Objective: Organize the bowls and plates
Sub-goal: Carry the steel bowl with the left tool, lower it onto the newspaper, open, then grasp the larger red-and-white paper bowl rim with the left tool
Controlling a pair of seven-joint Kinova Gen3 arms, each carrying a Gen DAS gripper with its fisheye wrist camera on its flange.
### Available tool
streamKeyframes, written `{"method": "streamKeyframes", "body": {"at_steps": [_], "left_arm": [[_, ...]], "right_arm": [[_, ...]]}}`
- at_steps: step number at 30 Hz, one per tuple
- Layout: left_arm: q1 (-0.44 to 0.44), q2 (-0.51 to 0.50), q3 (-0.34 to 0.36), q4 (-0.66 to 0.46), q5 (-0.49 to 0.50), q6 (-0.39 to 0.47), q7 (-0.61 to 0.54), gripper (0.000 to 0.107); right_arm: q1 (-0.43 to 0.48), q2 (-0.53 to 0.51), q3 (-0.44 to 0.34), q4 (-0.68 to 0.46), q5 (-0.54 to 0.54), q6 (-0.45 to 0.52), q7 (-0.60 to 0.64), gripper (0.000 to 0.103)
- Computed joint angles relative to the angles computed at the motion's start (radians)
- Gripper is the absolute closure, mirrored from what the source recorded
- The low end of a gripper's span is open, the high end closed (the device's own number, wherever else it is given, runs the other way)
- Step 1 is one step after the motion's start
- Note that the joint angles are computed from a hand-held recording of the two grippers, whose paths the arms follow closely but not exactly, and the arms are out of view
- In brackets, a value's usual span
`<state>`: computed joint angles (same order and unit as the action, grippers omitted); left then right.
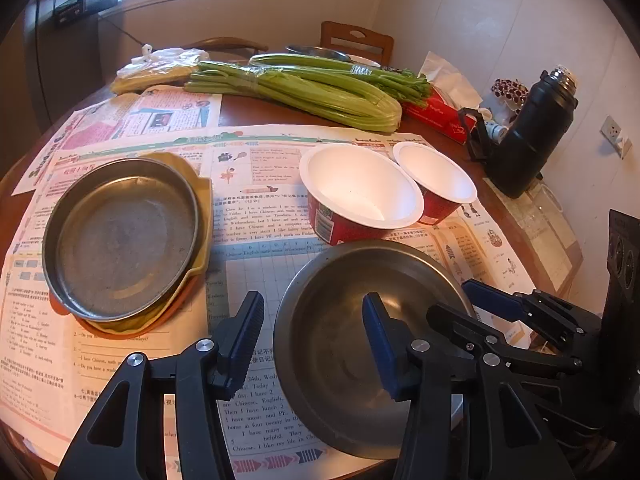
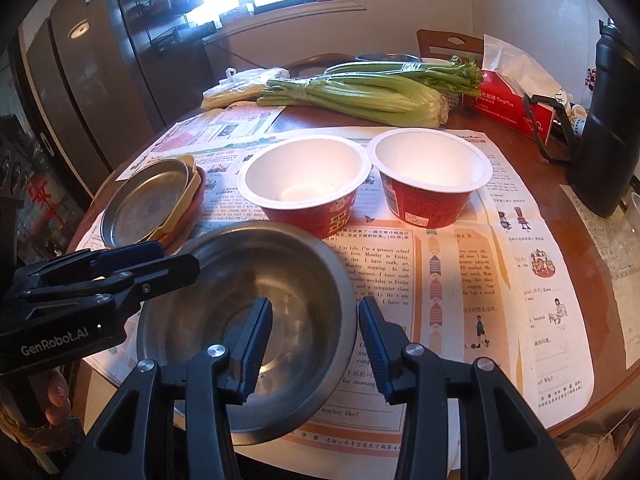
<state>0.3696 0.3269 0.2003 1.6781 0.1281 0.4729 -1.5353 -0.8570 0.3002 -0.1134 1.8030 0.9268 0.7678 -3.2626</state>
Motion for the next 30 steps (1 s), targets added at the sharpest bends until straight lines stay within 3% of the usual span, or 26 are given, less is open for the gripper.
{"method": "streamKeyframes", "body": {"at_steps": [13, 20, 30], "left_arm": [[0.014, 0.064, -0.022, -0.138, -0.033, 0.072, 0.017, 0.054], [0.024, 0.131, -0.035, -0.271, -0.052, 0.154, 0.033, 0.054], [0.044, 0.244, -0.046, -0.474, -0.072, 0.275, 0.026, 0.054]], "right_arm": [[0.063, -0.029, 0.014, 0.007, 0.019, -0.083, -0.029, 0.058], [0.105, -0.016, 0.035, -0.035, -0.037, -0.131, 0.027, 0.058], [0.119, 0.035, 0.07, -0.118, -0.127, -0.111, 0.143, 0.058]]}}
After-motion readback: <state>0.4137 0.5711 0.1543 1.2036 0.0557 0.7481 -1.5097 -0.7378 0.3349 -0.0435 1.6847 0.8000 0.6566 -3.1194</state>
